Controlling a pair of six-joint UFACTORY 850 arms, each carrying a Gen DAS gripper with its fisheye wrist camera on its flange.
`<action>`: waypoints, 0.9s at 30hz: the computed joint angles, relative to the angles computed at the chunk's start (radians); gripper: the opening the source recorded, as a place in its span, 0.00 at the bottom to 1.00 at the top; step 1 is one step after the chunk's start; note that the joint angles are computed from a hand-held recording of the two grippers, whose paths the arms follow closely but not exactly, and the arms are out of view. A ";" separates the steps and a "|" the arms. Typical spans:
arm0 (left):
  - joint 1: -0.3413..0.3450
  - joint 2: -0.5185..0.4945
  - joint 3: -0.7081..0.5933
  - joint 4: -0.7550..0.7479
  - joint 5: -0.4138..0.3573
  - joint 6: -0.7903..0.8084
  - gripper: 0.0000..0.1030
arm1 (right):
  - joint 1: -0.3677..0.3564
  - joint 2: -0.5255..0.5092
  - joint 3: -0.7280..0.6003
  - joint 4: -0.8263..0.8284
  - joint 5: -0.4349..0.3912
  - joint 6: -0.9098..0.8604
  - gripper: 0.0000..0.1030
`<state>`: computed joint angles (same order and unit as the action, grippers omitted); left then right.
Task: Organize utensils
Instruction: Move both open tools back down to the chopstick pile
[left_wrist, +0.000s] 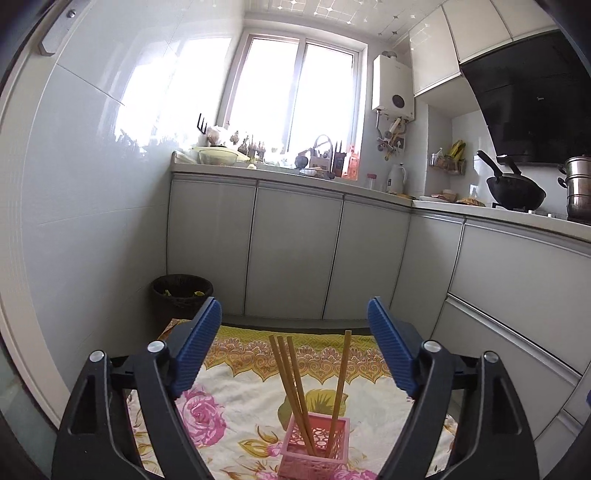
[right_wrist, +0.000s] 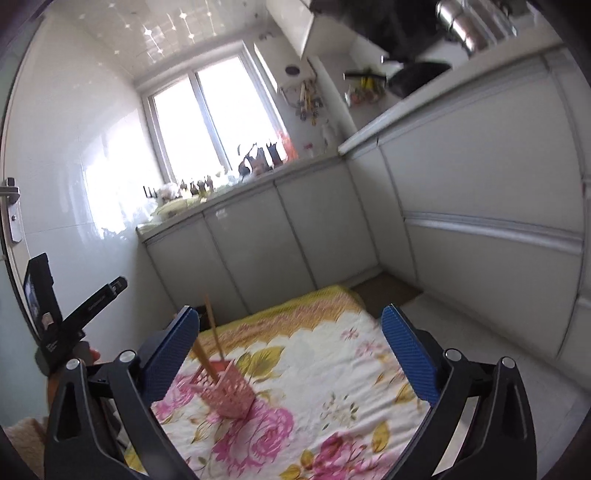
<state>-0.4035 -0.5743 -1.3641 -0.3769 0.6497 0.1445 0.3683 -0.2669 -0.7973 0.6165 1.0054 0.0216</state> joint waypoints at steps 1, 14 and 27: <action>-0.003 0.012 0.014 -0.006 -0.008 0.007 0.84 | 0.021 -0.004 0.006 0.050 0.070 -0.051 0.94; -0.055 0.080 0.131 -0.051 -0.223 0.035 0.93 | -0.061 0.050 0.005 0.263 -0.283 -0.134 0.94; -0.114 0.119 0.191 -0.282 -0.368 0.286 0.93 | -0.069 0.138 0.089 0.442 -0.364 -0.331 0.94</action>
